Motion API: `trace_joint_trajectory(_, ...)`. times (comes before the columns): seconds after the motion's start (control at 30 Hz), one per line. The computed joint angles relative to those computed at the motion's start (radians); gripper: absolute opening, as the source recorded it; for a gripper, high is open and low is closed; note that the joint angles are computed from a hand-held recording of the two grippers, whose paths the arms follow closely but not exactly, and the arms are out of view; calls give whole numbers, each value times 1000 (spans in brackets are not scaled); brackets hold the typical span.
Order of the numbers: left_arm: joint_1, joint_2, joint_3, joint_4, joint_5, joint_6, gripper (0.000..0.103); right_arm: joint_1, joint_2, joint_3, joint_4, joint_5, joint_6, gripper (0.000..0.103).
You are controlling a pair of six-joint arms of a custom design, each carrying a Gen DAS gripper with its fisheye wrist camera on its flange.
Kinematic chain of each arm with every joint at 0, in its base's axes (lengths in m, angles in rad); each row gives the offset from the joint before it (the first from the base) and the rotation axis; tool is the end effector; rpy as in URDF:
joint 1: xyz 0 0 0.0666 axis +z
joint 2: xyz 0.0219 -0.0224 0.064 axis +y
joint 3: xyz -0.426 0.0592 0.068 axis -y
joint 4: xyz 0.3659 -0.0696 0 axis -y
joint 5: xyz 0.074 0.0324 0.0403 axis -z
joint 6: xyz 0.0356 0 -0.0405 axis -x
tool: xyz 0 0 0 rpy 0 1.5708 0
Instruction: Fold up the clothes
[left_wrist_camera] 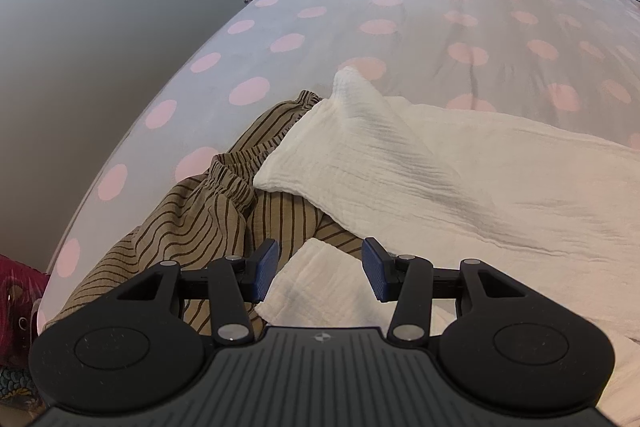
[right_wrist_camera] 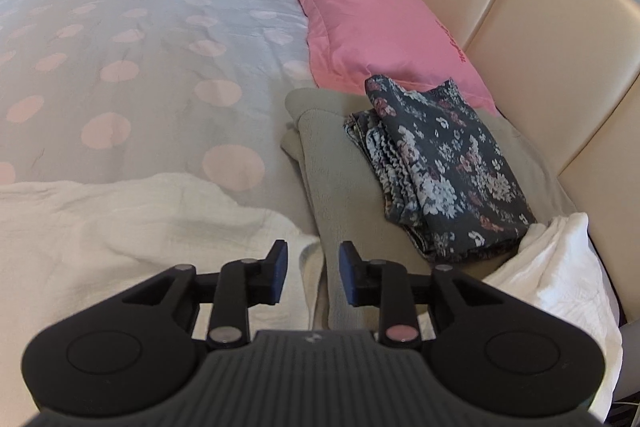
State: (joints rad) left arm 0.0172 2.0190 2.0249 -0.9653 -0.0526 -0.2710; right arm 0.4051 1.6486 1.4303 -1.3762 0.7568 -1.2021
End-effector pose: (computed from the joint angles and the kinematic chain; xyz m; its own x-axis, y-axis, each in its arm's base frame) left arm 0.6963 0.0134 0.3974 -0.8015 0.2536 -0.5415 0.1735 0.9653 0.1951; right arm 0.4486 0.1653 0.3709 -0.6124 0.4753 -0.6317 0.7484 0.6060 -0.2695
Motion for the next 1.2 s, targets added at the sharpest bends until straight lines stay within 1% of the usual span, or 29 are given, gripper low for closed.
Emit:
trace_joint_trajectory(0.17,5,-4,-5,-10,6,-18,45,44,-15,-14,-25,-43,-18,34)
trace_joint_trajectory(0.37,10,-26,-49,-11,6,-70,45,113,-32,-44,-26,-94,-32,35)
trace_joint_trajectory(0.47,12,-42,-81,-7,4,-97,46,148,-41,-68,-24,-124,-70,38)
trace_joint_trajectory(0.63,16,-70,-138,-8,10,-147,46,196,-49,-100,-19,-188,-122,40)
trace_joint_trajectory(0.73,18,-92,-184,9,3,-184,46,223,-58,-114,-16,-213,-154,41)
trace_joint_trajectory(0.97,21,-120,-243,30,-11,-232,46,284,-83,-157,26,-309,-238,42)
trace_joint_trajectory(1.2,21,-128,-257,33,-14,-235,46,347,-94,-205,86,-390,-301,42)
